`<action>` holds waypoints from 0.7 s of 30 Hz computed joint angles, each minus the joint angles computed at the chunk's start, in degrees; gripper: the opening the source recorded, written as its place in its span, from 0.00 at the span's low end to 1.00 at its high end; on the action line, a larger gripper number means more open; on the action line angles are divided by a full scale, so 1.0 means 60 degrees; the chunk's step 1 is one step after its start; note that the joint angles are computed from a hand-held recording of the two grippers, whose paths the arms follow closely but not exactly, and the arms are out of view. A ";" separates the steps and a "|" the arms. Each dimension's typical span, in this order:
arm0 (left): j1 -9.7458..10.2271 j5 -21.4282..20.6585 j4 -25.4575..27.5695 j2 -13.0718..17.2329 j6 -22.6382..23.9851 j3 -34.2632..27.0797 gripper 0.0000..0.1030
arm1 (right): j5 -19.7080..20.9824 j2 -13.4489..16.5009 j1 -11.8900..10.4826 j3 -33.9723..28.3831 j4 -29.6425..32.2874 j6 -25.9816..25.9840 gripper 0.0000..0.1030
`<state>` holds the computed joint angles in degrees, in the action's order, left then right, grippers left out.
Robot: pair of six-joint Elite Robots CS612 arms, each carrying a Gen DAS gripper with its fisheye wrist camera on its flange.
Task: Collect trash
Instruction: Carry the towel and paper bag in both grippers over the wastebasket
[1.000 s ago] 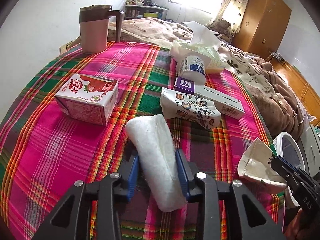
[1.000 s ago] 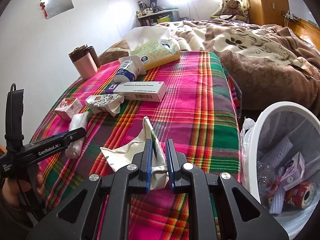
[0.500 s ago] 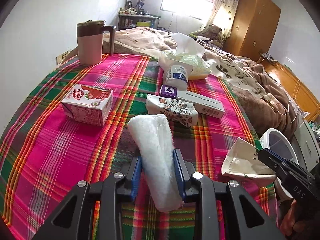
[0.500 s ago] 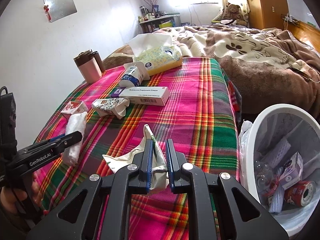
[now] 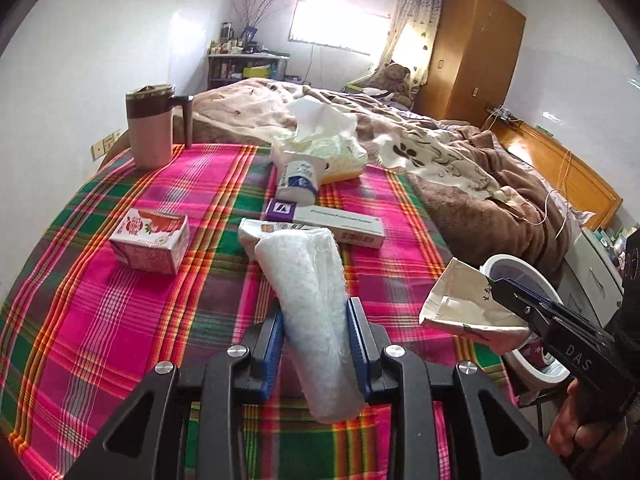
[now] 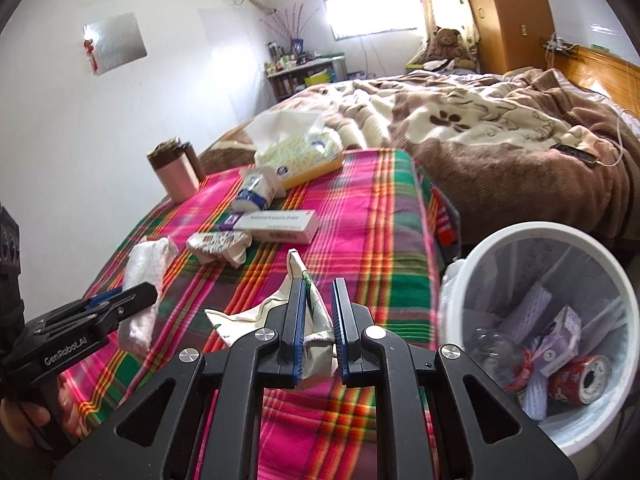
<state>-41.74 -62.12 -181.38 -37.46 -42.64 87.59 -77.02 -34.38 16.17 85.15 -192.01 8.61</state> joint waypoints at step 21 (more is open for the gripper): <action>-0.0559 -0.0253 -0.0577 0.0223 0.1755 -0.0857 0.30 | -0.1111 -0.0535 -0.0499 0.1092 -0.1629 0.0845 0.13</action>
